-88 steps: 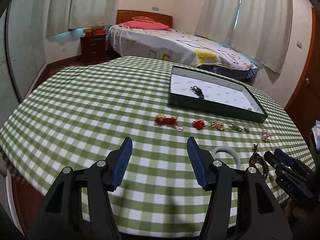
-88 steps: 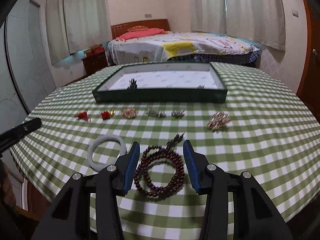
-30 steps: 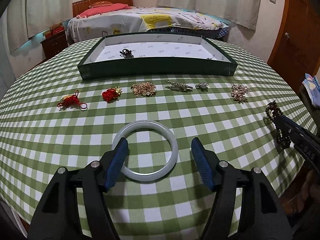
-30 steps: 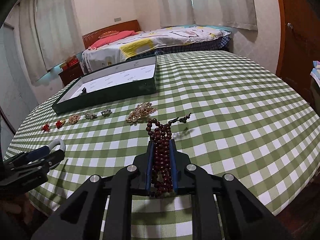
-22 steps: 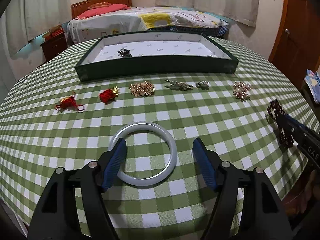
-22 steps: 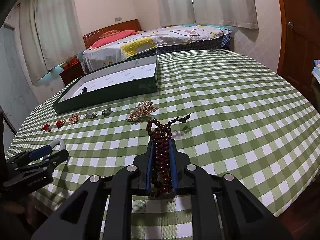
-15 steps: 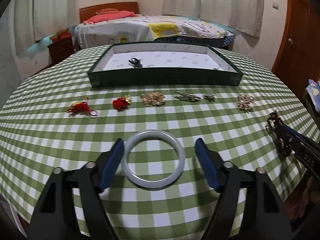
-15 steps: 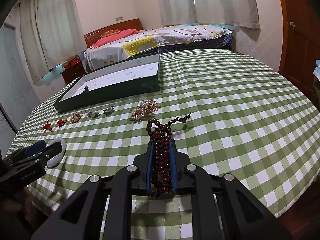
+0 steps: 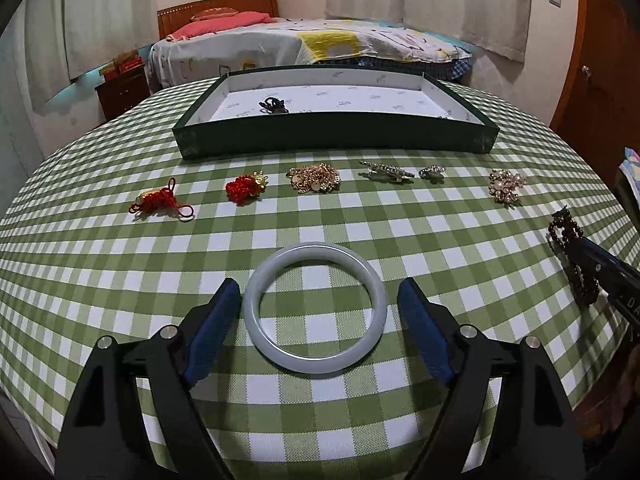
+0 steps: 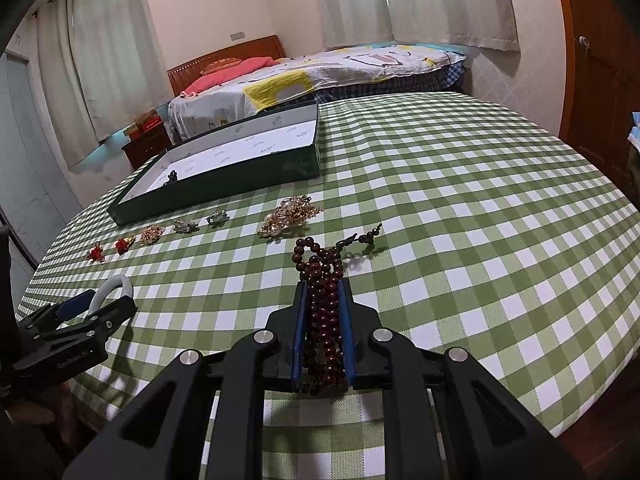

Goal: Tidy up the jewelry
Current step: 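Grasp the white jade bangle with the left tool while the right tool holds the beads, then carry the bangle and bead bracelet with both tools into the tray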

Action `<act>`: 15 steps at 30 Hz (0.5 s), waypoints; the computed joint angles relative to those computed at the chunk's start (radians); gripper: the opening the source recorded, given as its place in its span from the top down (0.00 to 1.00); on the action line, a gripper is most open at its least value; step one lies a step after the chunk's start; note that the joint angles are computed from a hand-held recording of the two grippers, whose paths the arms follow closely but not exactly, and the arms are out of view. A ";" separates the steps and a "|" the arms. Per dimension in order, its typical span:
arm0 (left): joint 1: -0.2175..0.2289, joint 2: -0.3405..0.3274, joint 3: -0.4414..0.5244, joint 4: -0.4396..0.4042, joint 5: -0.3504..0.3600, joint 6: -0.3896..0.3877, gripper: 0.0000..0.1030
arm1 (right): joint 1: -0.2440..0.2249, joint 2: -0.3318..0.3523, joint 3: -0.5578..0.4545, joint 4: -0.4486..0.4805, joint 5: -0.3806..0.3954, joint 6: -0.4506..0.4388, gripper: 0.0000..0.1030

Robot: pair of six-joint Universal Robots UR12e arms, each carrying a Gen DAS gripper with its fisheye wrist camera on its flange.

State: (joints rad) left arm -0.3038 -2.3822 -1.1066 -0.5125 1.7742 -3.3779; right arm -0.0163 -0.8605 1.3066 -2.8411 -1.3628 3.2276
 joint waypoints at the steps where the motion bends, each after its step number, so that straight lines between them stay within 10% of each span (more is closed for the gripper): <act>1: 0.000 0.001 -0.004 0.008 -0.003 0.004 0.27 | 0.000 0.001 0.000 0.002 0.000 0.000 0.84; 15: 0.002 0.008 -0.027 0.053 -0.025 0.027 0.33 | 0.005 0.003 -0.001 0.008 -0.002 -0.021 0.84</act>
